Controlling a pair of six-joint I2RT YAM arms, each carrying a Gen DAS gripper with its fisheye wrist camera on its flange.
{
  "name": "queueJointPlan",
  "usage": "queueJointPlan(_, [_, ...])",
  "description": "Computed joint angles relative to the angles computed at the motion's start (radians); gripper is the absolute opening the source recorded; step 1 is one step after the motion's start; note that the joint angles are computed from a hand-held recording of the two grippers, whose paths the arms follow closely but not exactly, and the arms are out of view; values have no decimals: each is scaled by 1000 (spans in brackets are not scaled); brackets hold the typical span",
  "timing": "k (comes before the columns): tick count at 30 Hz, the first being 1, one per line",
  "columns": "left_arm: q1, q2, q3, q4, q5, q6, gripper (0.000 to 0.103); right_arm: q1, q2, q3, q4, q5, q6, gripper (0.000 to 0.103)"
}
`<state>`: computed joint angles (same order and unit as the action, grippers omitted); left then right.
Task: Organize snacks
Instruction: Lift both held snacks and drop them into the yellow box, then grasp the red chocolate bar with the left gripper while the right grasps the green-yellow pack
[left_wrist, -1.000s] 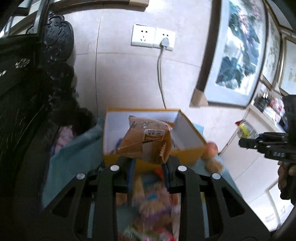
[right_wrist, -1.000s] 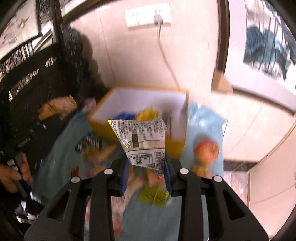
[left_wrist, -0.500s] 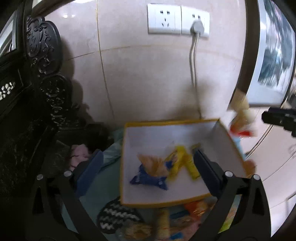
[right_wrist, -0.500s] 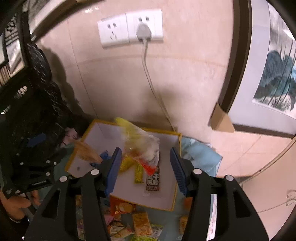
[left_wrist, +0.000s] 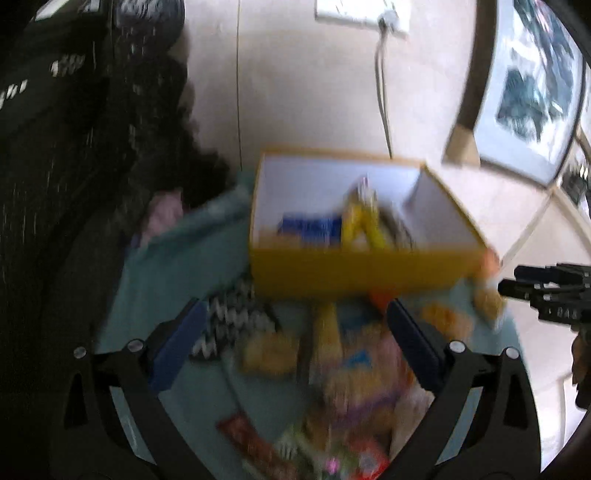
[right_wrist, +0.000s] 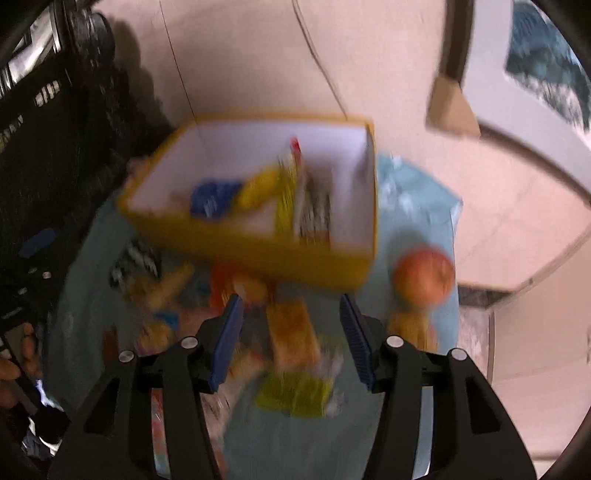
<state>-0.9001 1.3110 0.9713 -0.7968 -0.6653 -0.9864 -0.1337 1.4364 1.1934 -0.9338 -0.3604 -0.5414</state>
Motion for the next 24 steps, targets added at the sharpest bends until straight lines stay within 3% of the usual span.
queueJointPlan(7, [-265, -42, -237, -60, 5, -361, 100, -107, -55, -281, 105, 43, -14, 59])
queueJointPlan(10, [-352, -42, -304, -101, 21, -547, 100, -117, -73, -346, 141, 59, -26, 60])
queueJointPlan(13, [-397, -14, -330, -118, 43, -654, 100, -103, -70, -373, 163, 80, -15, 60])
queueJointPlan(20, [-293, 71, -330, -17, 61, -573, 100, -33, -94, -377, 166, 99, 15, 60])
queueJointPlan(24, [-202, 153, -344, 61, 142, -488, 101, 4, -87, -376, 184, 120, 20, 60])
